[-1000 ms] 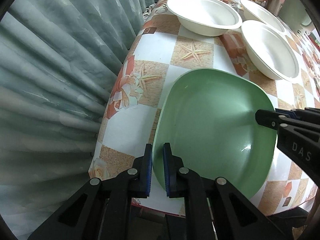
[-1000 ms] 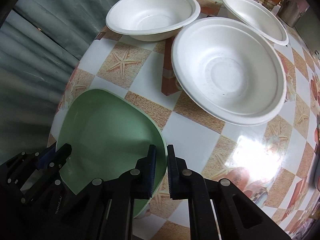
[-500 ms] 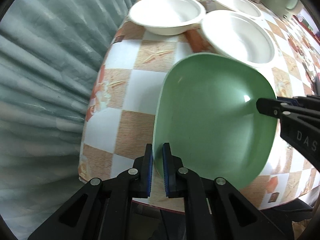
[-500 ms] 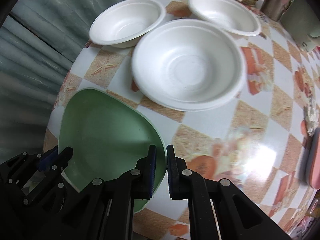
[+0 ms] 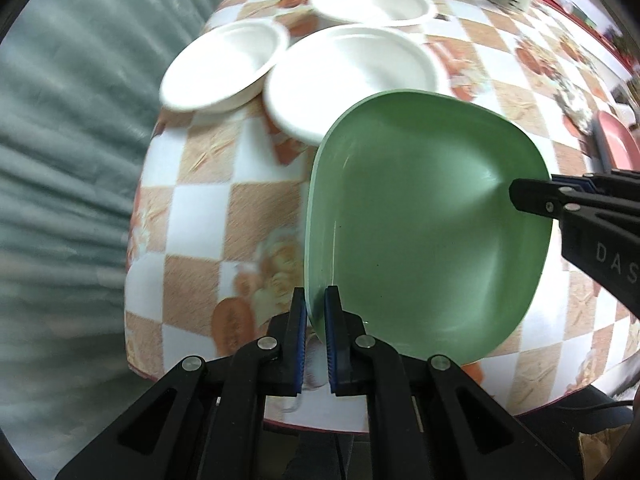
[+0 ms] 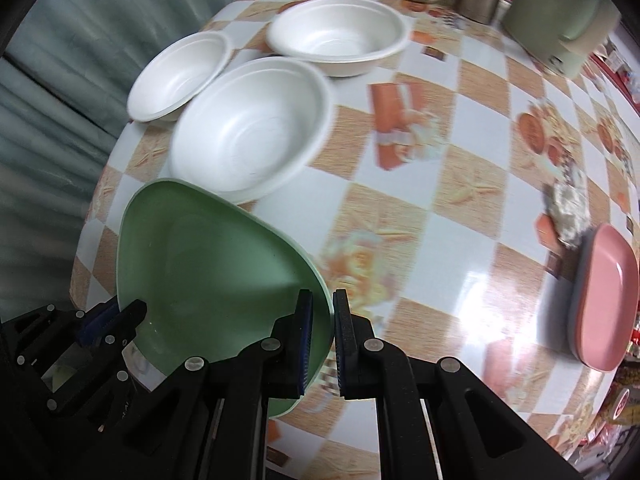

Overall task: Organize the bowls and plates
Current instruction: 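Carry the green plate over the pink plate and lower it on top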

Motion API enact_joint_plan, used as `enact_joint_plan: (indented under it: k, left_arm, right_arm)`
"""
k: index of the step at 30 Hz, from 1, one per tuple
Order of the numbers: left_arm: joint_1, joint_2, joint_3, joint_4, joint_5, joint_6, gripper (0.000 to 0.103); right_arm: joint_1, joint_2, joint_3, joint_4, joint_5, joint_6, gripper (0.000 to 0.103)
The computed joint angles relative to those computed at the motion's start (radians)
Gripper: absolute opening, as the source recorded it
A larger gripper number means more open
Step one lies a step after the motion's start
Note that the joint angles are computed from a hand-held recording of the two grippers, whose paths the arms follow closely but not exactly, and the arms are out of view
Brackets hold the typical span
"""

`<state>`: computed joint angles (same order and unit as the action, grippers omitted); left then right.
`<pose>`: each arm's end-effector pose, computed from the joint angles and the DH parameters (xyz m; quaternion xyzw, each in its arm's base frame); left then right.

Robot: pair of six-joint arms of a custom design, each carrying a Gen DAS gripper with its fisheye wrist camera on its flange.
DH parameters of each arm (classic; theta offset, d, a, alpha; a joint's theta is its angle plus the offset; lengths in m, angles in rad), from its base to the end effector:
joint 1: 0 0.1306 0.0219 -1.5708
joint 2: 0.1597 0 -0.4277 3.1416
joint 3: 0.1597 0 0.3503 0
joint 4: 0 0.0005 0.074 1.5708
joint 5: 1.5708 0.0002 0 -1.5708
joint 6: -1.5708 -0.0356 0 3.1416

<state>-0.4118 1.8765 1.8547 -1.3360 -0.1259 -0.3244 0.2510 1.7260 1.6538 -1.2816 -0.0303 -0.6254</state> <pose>0.5395 -0.2313 0.3983 0.3509 0.9283 0.0578 0.1087 0.5105 0.1315 0.4049 0.1834 0.9769 0.0596 0.0917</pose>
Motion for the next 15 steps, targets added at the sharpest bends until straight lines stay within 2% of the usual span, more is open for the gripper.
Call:
enact_joint_plan:
  k: [4,15]
  left_arm:
    - [-0.069,-0.006,0.011,-0.013,-0.008,0.038,0.009]
    - [-0.196,0.019,0.091,-0.057,-0.016,0.073,0.008]
  right_arm:
    - [-0.048,-0.073,-0.070,0.004,-0.001,0.012,0.012]
    - [-0.178,-0.194,-0.177,0.002,-0.003,0.042,0.012]
